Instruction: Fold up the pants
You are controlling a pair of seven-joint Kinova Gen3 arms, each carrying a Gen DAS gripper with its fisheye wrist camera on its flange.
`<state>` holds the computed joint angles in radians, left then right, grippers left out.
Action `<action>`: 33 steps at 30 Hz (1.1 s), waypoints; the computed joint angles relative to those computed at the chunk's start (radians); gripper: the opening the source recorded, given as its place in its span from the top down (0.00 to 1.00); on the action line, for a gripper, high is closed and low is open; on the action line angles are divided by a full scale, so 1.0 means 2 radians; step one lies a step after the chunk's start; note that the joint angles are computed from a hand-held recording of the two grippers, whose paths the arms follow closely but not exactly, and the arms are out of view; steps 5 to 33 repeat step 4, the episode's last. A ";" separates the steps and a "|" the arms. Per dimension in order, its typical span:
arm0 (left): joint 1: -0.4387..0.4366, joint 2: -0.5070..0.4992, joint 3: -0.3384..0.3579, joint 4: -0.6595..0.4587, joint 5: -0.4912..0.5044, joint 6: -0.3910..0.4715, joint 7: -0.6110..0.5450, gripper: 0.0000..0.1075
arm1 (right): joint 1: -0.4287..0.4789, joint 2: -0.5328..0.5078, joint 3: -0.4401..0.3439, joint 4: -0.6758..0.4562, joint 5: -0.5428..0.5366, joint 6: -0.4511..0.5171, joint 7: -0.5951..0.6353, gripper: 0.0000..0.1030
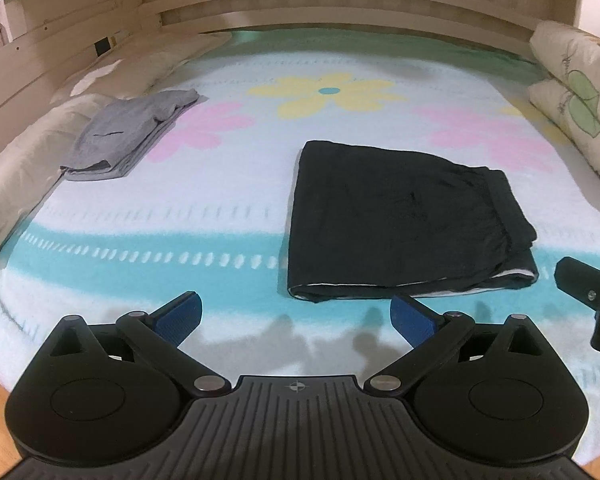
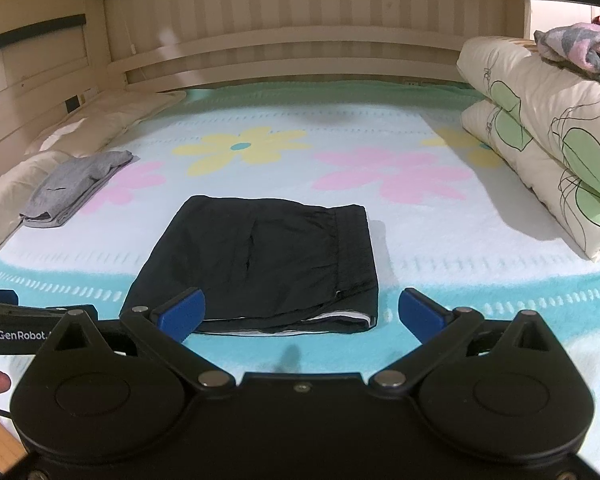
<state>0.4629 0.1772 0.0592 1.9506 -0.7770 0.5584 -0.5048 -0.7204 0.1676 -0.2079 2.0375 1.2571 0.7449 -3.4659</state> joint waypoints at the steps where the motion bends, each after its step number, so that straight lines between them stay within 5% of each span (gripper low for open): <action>1: -0.004 0.001 0.002 -0.002 0.009 0.000 -0.009 0.05 | 0.000 0.000 0.000 0.000 0.001 0.000 0.000 0.00; 4: -0.020 0.002 0.007 -0.008 0.049 -0.003 -0.047 0.05 | 0.000 0.000 0.000 0.000 0.001 0.000 0.000 0.00; 33: -0.020 0.002 0.007 -0.008 0.049 -0.003 -0.047 0.05 | 0.000 0.000 0.000 0.000 0.001 0.000 0.000 0.00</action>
